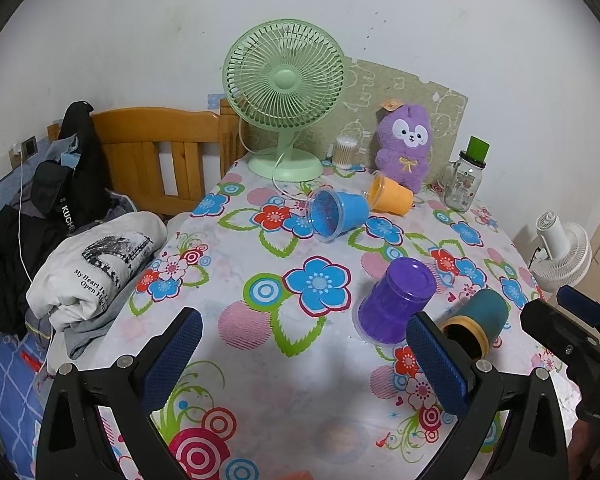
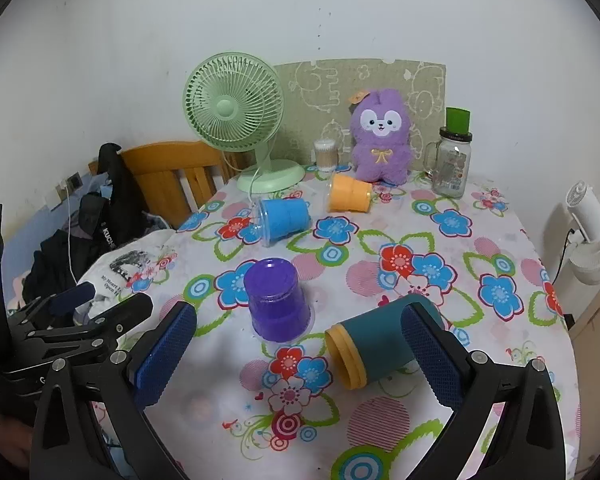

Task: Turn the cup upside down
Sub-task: 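Reach the right gripper to the purple cup and grasp it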

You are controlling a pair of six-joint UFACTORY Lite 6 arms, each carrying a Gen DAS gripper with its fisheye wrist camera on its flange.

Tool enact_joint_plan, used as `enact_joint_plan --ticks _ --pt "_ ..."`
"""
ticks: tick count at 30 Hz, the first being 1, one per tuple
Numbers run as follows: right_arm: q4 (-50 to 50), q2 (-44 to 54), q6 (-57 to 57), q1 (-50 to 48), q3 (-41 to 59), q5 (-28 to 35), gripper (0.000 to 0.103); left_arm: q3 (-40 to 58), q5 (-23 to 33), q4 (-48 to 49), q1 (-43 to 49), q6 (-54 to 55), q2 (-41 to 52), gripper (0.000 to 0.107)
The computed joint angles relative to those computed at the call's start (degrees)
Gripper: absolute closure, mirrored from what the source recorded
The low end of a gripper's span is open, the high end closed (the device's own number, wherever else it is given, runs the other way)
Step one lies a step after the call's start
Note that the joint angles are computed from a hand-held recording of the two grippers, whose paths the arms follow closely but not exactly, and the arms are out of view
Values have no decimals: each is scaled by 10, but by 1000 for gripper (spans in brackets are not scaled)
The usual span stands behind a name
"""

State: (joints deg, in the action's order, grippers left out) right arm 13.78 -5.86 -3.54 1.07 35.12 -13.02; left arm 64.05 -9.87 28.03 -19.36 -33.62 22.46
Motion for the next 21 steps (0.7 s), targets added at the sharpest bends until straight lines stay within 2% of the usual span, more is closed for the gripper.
enact_joint_plan --ticks 11,16,21 --pt "12 62 -14 11 47 8 0 33 12 77 10 -70 37 4" --pt "21 121 -32 17 97 16 0 65 19 144 20 -135 70 4" --pt "-86 181 73 6 159 40 0 110 31 283 26 -269 111 4"
